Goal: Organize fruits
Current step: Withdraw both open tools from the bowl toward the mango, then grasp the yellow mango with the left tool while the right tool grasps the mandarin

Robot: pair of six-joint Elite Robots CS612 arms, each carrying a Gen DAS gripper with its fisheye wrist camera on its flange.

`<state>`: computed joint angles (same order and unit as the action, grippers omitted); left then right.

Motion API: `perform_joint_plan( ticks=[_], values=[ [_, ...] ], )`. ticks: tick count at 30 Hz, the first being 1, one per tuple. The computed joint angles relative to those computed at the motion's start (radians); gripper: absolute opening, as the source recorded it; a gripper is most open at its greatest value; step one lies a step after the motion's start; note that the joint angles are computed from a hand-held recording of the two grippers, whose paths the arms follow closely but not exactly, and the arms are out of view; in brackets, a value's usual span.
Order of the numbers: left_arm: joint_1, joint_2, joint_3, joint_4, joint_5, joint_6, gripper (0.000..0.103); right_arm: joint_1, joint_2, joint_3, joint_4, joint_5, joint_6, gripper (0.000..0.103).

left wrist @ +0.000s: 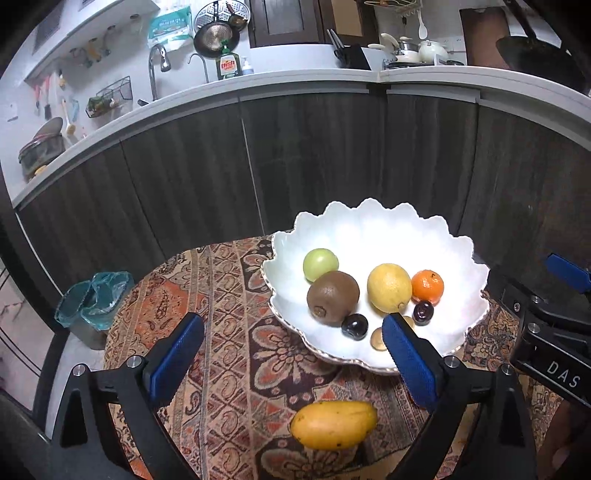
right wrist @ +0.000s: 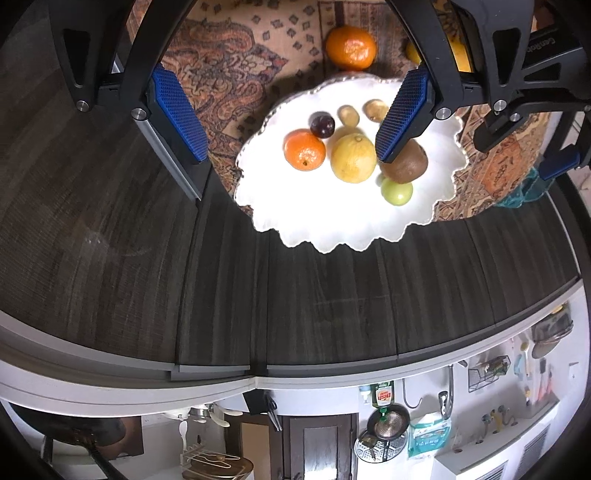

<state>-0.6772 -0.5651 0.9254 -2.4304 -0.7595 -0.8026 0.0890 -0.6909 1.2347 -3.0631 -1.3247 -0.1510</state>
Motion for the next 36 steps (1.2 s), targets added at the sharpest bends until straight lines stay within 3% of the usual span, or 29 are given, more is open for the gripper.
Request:
perform_joint_plan(
  ticks=[18,36],
  values=[
    [-0.021,-0.033,0.069,-0.001,-0.001,-0.042,0.099,-0.010,-0.040,0.088,-0.036,0.005,-0.014,0.093],
    [-0.014,-0.005,0.068,0.021,-0.088,-0.073,0.099,-0.012,-0.030,0.109,0.004,-0.016,-0.040,0.093]
  ],
)
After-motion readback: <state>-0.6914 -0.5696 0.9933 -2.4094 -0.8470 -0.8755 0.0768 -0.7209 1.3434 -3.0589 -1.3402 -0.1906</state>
